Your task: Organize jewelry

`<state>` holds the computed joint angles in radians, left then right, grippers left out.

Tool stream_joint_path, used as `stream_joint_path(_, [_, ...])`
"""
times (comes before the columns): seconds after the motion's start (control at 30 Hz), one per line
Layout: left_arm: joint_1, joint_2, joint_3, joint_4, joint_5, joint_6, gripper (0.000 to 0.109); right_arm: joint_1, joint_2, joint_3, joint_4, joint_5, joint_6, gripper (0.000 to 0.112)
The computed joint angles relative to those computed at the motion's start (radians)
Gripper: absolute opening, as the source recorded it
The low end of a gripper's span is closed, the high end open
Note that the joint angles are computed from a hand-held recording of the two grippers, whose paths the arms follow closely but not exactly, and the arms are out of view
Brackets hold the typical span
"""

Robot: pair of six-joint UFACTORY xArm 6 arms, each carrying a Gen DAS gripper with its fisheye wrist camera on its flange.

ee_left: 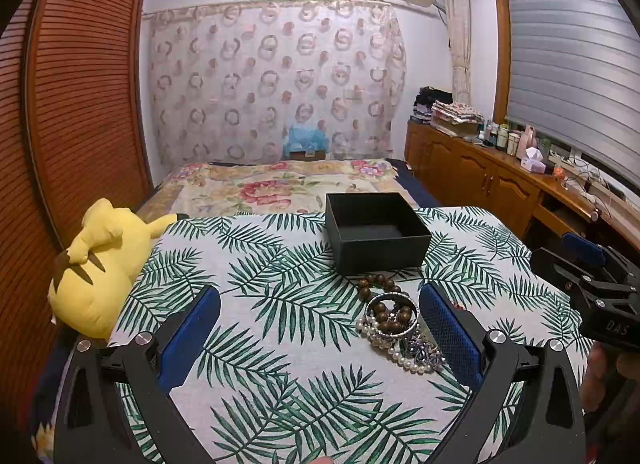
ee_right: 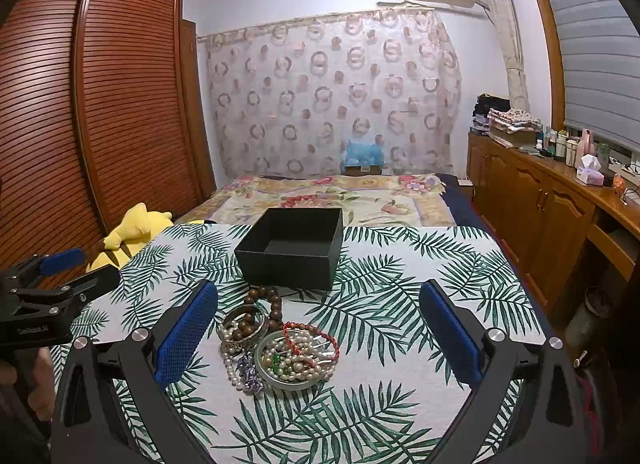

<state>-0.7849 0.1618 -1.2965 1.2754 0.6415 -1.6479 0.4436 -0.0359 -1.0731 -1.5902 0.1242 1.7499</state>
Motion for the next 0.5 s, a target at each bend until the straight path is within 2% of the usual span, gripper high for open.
stream_joint_path(0.5, [-0.005, -0.008, 0.006, -0.001, 0.005, 0.001, 0.097, -0.001, 0.000, 0.000, 0.000, -0.003, 0.000, 0.101])
